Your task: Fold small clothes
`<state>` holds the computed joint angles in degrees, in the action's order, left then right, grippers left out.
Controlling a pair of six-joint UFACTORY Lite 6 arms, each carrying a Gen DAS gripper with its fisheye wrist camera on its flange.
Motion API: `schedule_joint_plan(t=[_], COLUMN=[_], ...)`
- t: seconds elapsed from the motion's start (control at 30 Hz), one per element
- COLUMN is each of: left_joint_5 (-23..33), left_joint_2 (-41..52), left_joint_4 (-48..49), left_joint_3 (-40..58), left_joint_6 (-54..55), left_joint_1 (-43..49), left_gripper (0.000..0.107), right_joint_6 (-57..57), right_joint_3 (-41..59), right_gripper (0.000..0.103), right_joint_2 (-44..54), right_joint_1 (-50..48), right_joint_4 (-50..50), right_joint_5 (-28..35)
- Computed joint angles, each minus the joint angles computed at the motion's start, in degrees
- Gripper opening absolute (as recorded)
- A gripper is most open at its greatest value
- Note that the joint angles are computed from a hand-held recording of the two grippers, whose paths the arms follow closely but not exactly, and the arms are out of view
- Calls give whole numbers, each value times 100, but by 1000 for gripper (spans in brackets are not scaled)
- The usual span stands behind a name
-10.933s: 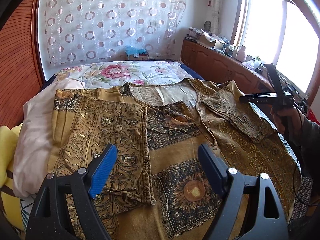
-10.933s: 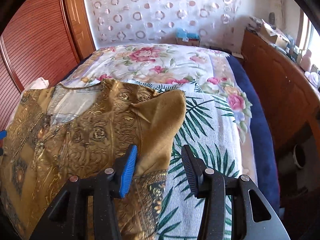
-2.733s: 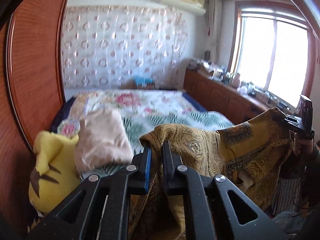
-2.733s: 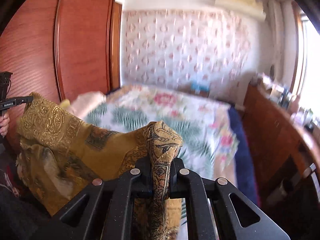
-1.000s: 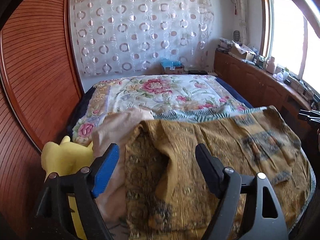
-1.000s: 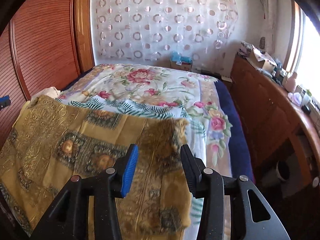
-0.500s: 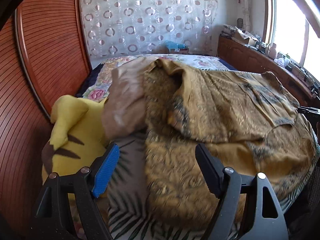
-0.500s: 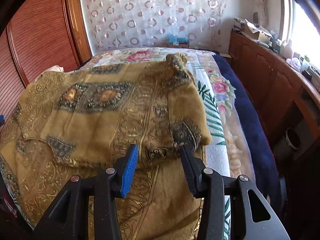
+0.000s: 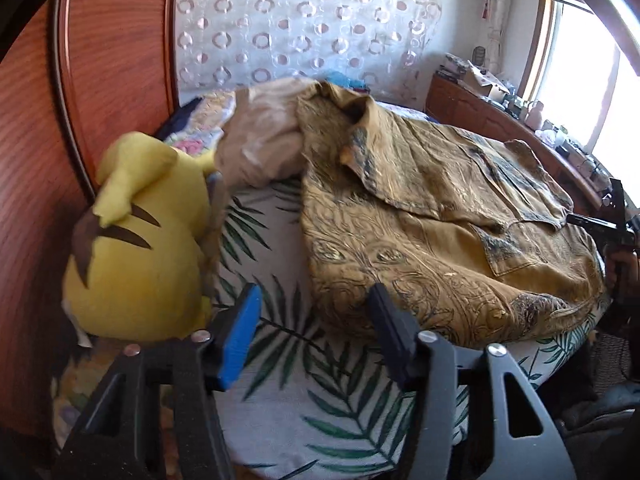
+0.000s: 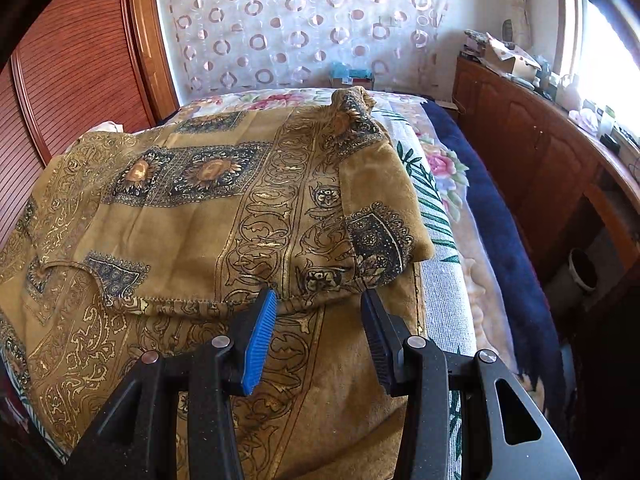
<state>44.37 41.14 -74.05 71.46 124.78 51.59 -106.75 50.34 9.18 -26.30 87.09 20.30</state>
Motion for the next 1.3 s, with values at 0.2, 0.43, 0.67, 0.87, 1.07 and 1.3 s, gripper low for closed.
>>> schedule_joint_plan(t=[0.2,0.43,0.67,0.87,1.07,1.3], left_joint_5=[11,97,-229,-173,-376,-751], left_joint_2=[103,-1289,-1913,-1532,-1224,-862], left_joint_4=[323,671,954,863,604,22], left_joint_3=[100,-524,-407,-116,-79,58], left_joint_6=[-339,-590,-1145,-1377,-1372,-1216], left_joint_1=[-342,-356,-654,-712,-1038,-1514], left_gripper=[12,8,19,48,59,82], right_joint_6=[-352,-533,-628,-567,-611,-640], right_joint_3=[-31,-63,-99,-93,-106,-120], right_gripper=[46,46,46,46,46,46], right_joint_2=[109,159,150,146,141,119], right_joint_1=[-41,-87,-67,-86,-82,-70], right_joint_4=[346,504,591,533,564,567], right_joint_5=[73,145,106,137,119,80])
